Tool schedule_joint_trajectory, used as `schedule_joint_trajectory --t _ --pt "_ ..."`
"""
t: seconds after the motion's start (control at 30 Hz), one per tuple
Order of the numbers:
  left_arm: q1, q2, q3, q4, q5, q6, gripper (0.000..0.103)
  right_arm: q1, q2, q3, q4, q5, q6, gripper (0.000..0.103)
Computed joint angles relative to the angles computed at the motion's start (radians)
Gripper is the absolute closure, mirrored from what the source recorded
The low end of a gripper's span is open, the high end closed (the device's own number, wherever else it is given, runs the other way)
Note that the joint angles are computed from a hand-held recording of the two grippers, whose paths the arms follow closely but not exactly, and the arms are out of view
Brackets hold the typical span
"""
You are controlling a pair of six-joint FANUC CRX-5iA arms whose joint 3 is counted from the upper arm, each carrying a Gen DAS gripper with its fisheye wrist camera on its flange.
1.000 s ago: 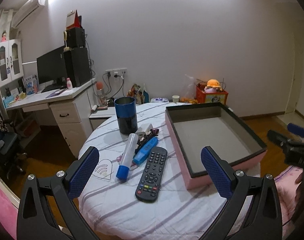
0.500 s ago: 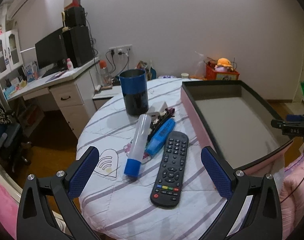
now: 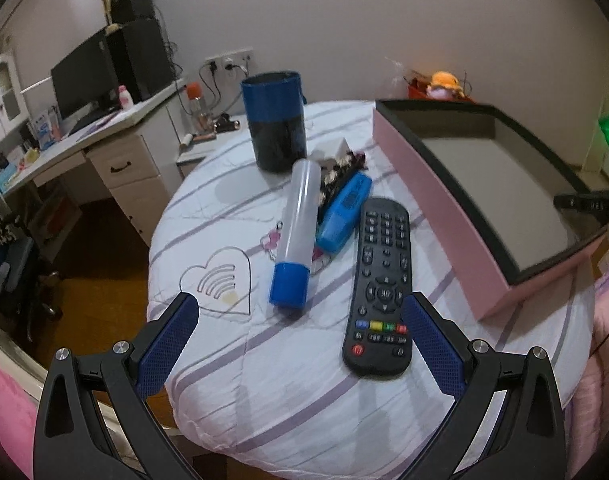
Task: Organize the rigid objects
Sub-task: 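Grasp the pink box rim with the right tool while the left tool approaches the remote, then lower the left tool over the black remote and close on it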
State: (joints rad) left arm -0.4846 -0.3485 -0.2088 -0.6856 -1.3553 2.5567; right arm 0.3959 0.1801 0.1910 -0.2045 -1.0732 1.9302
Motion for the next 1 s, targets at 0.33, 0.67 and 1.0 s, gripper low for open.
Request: schedule_joint_trajectory --t 0.33,0.67,1.0 --pt "0.049 -0.011 -0.041 0.087 0.086 -0.084 0.001 0.000 -0.002 0.003 -0.016 -0.012 0.001 0.087" --pt "0.064 0.094 0.000 0.116 0.064 -0.143 0.005 -0.012 0.006 0.022 -0.053 -0.034 0.014 0.084" --pt "0.151 0.101 -0.009 0.214 0.138 -0.243 0.021 -0.027 0.019 0.043 -0.087 -0.058 0.037 0.084"
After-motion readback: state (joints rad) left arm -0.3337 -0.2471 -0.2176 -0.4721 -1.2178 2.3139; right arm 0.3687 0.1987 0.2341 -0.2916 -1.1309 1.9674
